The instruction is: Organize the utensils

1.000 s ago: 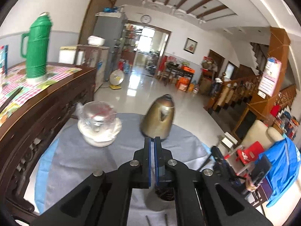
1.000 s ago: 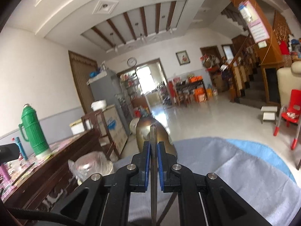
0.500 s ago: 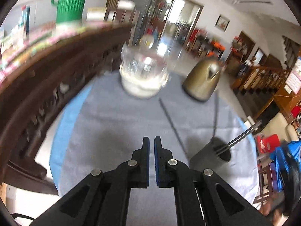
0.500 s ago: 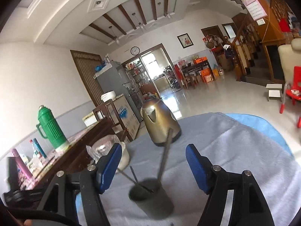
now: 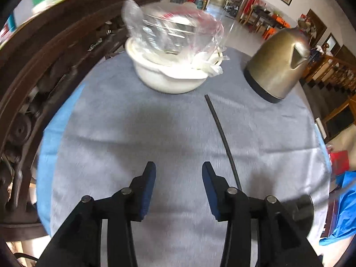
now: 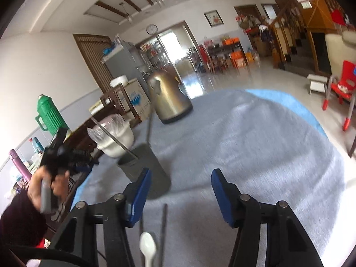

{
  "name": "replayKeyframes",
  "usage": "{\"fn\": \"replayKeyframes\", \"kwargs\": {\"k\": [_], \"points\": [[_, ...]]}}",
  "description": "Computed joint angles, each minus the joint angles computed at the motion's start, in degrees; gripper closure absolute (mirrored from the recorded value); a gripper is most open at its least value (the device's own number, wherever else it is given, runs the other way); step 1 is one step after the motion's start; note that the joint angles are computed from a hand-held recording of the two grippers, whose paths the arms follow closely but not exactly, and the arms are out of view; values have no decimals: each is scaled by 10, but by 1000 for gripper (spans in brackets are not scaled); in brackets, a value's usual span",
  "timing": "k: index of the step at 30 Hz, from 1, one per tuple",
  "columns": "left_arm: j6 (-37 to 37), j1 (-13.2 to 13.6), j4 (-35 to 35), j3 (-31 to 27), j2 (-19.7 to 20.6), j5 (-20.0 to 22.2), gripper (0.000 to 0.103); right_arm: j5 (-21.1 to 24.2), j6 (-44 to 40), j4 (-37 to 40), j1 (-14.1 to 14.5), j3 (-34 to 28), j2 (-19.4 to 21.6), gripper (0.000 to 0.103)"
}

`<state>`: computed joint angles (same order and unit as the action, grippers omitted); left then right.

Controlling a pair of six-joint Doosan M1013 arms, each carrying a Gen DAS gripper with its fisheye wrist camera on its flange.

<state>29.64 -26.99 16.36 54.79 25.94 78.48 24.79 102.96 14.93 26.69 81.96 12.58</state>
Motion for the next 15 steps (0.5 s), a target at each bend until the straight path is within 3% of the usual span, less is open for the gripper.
{"fn": "replayKeyframes", "kwargs": {"k": [7,15], "points": [[21,26,-29,-124,93,67,59,16,-20,32,-21,13,6,46],[6,42,-44,-230,164,110,59,19,-38,63,-36,1,20,46]]}}
